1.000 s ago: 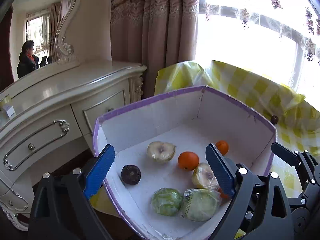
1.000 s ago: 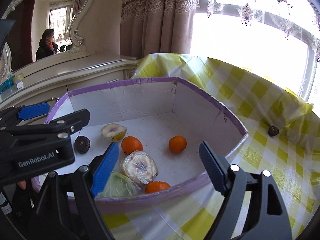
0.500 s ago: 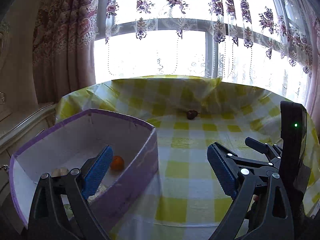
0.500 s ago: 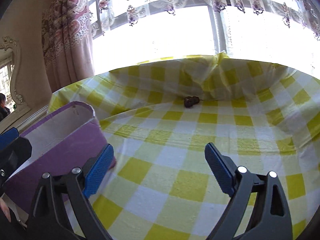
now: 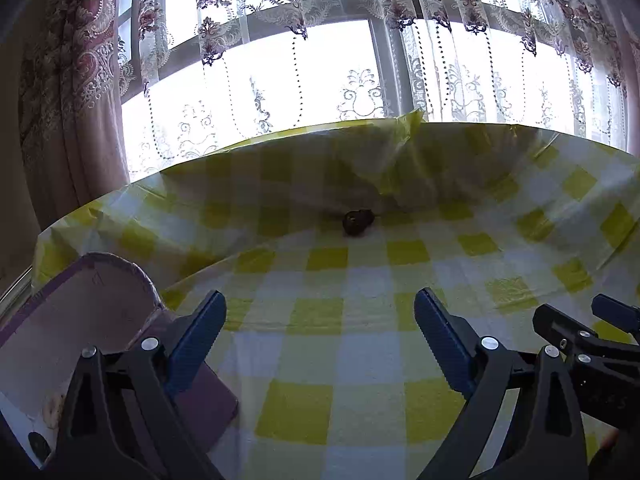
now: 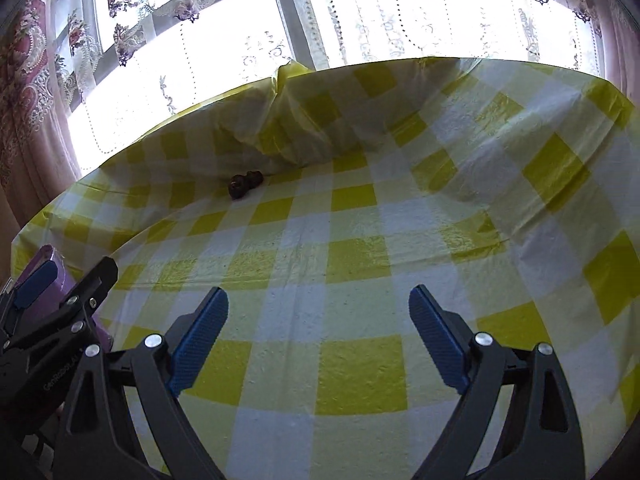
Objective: Organize fruits
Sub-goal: 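Withdraw both open tools from the box toward the dark beets on the cloth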
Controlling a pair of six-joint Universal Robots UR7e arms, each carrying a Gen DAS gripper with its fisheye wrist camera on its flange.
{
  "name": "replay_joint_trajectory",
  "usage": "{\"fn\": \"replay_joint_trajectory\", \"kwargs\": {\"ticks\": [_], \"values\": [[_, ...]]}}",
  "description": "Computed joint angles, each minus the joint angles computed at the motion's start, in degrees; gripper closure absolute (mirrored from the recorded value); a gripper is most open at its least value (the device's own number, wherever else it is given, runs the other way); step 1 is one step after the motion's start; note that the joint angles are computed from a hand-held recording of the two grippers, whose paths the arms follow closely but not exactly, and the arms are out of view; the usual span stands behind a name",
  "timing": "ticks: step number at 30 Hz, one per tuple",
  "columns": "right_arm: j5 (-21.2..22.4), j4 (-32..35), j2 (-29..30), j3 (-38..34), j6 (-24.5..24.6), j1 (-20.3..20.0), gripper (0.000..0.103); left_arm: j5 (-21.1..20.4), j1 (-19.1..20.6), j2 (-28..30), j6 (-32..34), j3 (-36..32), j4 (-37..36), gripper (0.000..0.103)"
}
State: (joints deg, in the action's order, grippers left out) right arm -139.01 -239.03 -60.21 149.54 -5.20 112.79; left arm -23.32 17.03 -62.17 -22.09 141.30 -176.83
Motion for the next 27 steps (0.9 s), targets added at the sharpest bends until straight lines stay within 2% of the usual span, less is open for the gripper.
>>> {"fn": "replay_joint_trajectory", "kwargs": {"ticks": [2, 4, 8, 10, 13, 19, 23, 27], "values": [[-0.3, 3.2, -1.8, -0.3, 1.9, -1.4, 0.011, -3.7, 3.3, 1.8, 3.3, -2.6, -4.3, 0.011], [-0.8, 8.8, -3.6, -1.6, 3.4, -2.7, 0.011, -6.5, 6.6, 2.8, 3.7, -5.1, -5.4, 0.011], [0.3, 26.5, -7.2, -6.1, 7.2, -5.5, 0.011, -13.8, 13.9, 3.1, -0.8, -9.9, -2.2, 0.011], [0.6, 30.7, -6.8, -8.7, 7.8, -6.0, 0.011, -14.6, 16.3, 3.9, -2.9, -11.6, -1.2, 0.011], [2.2, 29.5, -4.6, -12.0, 7.0, -6.8, 0.011, -17.2, 19.0, 4.2, -4.2, -14.0, 0.6, 0.011], [3.7, 26.5, 1.1, -18.8, 3.7, -8.1, 0.011, -18.4, 23.2, 6.1, -5.0, -18.8, 2.2, 0.011], [9.0, 22.8, 2.5, -21.1, -0.1, -10.1, 0.011, -19.0, 25.4, 6.7, -6.2, -20.6, 1.0, 0.011], [10.4, 23.4, 4.0, -24.4, -2.9, -10.7, 0.011, -18.7, 26.4, 7.2, -7.0, -21.6, -0.5, 0.011]]}}
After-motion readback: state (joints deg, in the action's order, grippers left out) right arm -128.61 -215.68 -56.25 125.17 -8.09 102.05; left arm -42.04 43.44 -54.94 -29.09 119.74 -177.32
